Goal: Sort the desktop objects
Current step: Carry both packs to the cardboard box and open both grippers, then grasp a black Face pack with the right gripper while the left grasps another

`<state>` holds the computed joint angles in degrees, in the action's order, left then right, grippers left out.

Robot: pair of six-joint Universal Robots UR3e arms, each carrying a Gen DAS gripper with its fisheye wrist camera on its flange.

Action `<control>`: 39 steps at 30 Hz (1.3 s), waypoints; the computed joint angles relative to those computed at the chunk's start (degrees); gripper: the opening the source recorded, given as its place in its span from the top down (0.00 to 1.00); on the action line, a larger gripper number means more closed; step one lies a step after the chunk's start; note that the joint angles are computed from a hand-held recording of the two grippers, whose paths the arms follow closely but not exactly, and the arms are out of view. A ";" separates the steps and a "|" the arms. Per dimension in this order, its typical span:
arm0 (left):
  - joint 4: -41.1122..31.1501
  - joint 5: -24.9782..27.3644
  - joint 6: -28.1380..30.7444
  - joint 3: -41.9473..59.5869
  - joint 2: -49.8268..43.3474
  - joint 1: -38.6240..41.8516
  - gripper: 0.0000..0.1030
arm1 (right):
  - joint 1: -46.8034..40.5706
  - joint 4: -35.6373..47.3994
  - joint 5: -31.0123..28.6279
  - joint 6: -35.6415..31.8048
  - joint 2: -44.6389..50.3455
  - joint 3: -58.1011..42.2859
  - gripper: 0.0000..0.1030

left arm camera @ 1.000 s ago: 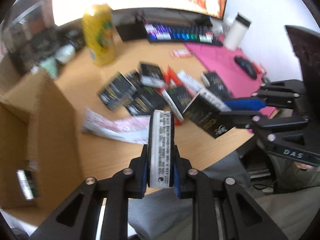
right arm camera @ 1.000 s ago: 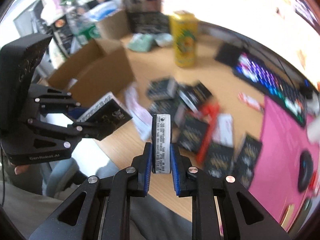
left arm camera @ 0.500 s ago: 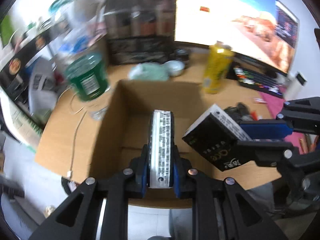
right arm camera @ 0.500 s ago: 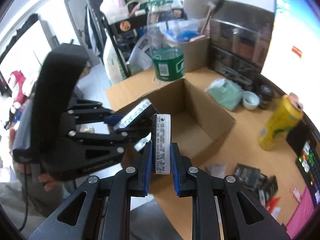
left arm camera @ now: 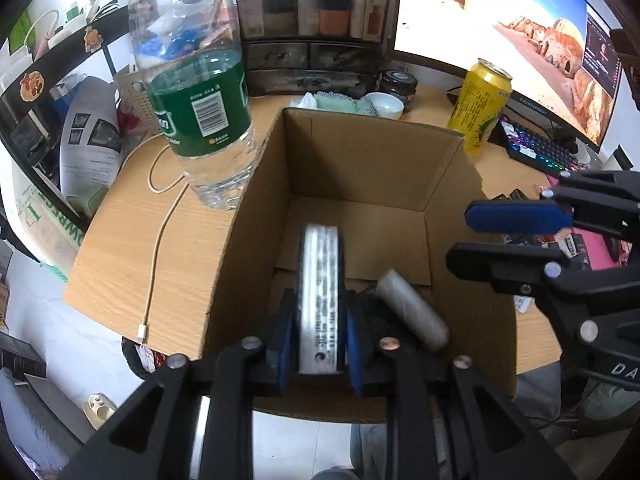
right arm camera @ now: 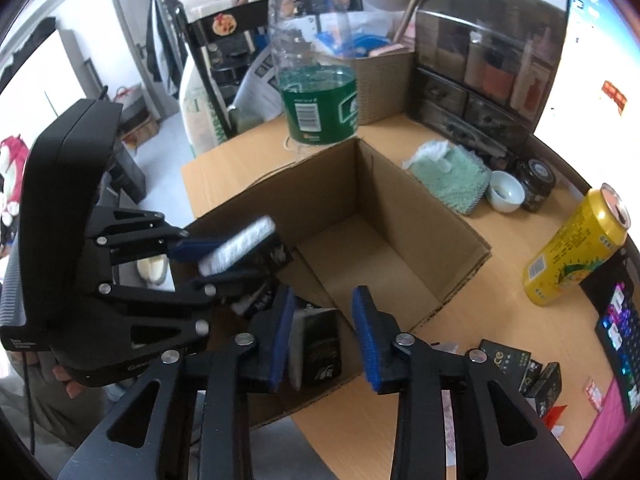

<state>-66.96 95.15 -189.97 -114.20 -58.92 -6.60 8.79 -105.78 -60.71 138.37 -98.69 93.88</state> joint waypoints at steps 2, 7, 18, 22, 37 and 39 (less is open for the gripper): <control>1.00 0.69 -0.60 0.43 -0.40 -1.25 0.43 | -2.68 1.94 1.56 -1.23 -1.77 0.50 0.68; 1.27 4.86 -3.62 5.20 -4.44 -7.69 0.40 | -12.30 9.84 4.94 -8.60 -9.75 2.88 0.68; 4.92 7.73 -8.25 26.02 -27.15 -27.39 0.36 | -55.15 41.56 8.70 -43.27 -23.74 1.69 0.66; 6.76 3.51 -7.09 35.31 -40.54 -32.00 0.36 | -63.61 36.42 5.69 -44.45 -21.93 5.83 0.66; 0.48 -4.46 -9.56 61.84 -69.42 -34.25 0.36 | -67.99 11.58 -3.95 -35.83 -2.71 14.29 0.65; -0.19 -5.13 -9.86 63.54 -71.00 -33.98 0.36 | -67.45 10.95 -4.17 -35.59 -1.62 14.67 0.61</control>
<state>-67.14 90.03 -199.82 -50.66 -129.92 -40.58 -58.67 -94.83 -64.88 102.78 -100.32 108.55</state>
